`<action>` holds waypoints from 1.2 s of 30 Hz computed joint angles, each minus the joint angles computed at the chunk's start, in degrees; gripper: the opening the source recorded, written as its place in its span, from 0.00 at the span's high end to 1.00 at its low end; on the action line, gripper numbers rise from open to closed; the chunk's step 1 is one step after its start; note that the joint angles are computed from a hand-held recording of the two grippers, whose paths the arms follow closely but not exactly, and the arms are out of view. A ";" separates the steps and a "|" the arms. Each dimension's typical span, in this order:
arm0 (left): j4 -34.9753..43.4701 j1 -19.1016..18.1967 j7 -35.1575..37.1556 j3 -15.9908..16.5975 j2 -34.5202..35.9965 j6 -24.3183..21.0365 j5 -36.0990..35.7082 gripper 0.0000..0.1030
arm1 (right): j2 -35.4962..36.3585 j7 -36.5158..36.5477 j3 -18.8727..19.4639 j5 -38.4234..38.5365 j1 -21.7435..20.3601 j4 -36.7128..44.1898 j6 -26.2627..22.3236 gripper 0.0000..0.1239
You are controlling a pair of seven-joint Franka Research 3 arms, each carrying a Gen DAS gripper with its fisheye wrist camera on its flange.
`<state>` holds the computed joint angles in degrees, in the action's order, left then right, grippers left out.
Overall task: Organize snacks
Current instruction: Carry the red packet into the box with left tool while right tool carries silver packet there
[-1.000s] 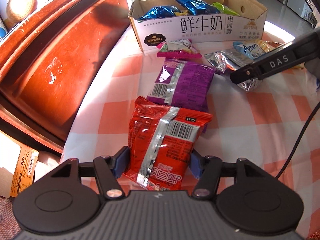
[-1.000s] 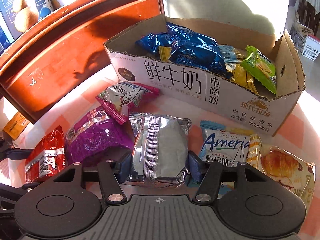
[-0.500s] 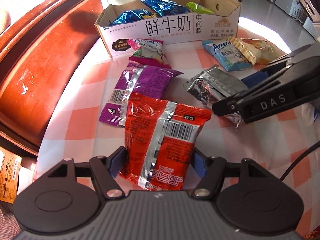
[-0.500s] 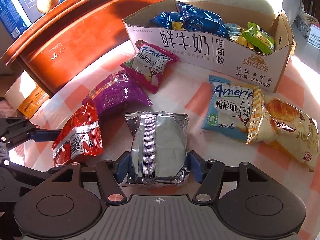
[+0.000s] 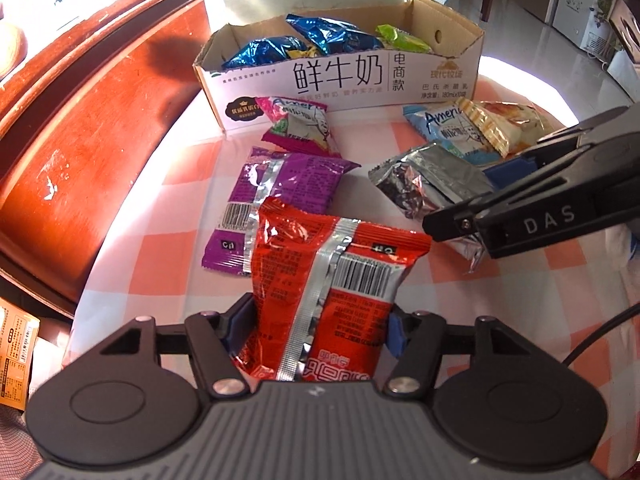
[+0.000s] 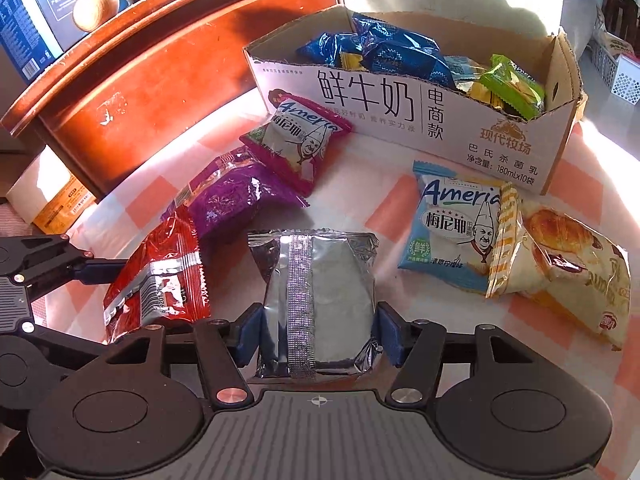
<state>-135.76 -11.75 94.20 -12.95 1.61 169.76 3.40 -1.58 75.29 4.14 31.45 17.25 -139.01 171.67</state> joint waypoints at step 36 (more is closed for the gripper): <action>22.85 -4.14 -45.91 5.78 11.48 3.20 34.23 0.39 | -2.46 -13.29 -2.89 18.77 0.88 4.45 14.38 0.52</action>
<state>-112.91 -15.89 48.29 -7.17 13.09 172.96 37.63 -4.04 62.00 1.25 50.23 18.14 -134.56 186.04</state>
